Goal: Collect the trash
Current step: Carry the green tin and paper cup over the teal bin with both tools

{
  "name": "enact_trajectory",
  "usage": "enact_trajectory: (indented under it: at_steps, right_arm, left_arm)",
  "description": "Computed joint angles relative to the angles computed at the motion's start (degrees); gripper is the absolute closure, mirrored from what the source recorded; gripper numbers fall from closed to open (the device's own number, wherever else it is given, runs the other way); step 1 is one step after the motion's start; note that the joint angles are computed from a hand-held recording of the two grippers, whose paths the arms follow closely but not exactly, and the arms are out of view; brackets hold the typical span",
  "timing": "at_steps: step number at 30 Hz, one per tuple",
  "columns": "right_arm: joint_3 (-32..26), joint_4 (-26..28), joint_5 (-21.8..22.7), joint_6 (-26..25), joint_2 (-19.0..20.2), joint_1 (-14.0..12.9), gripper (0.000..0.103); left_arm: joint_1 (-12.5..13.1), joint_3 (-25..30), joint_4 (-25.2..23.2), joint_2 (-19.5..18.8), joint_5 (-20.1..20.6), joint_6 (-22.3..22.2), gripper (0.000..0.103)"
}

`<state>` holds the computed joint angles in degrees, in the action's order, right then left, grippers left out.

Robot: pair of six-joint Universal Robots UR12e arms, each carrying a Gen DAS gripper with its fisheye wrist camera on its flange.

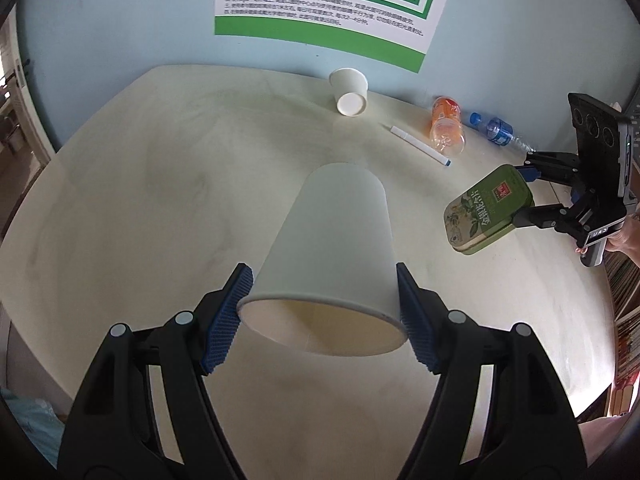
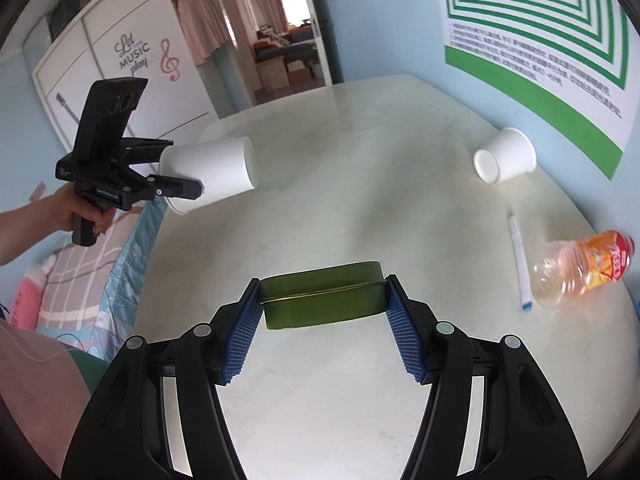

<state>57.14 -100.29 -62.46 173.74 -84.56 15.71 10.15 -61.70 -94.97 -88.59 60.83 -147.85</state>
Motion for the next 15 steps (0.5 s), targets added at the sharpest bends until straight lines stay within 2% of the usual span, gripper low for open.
enact_trajectory:
  at_steps: [9, 13, 15]
  right_arm:
    - [-12.9, 3.5, 8.8, -6.2, 9.4, 5.9, 0.041]
    - [-21.4, 6.9, 11.2, -8.2, 14.9, 9.7, 0.041]
    - [-26.7, 9.4, 11.9, -9.3, 18.2, 11.6, 0.041]
  left_arm:
    - [8.3, -7.2, 2.8, 8.1, 5.7, -7.6, 0.034]
    - [13.3, -9.9, 1.9, 11.5, 7.2, -8.9, 0.034]
    - [16.6, -11.4, 1.4, 13.3, 7.5, -8.8, 0.034]
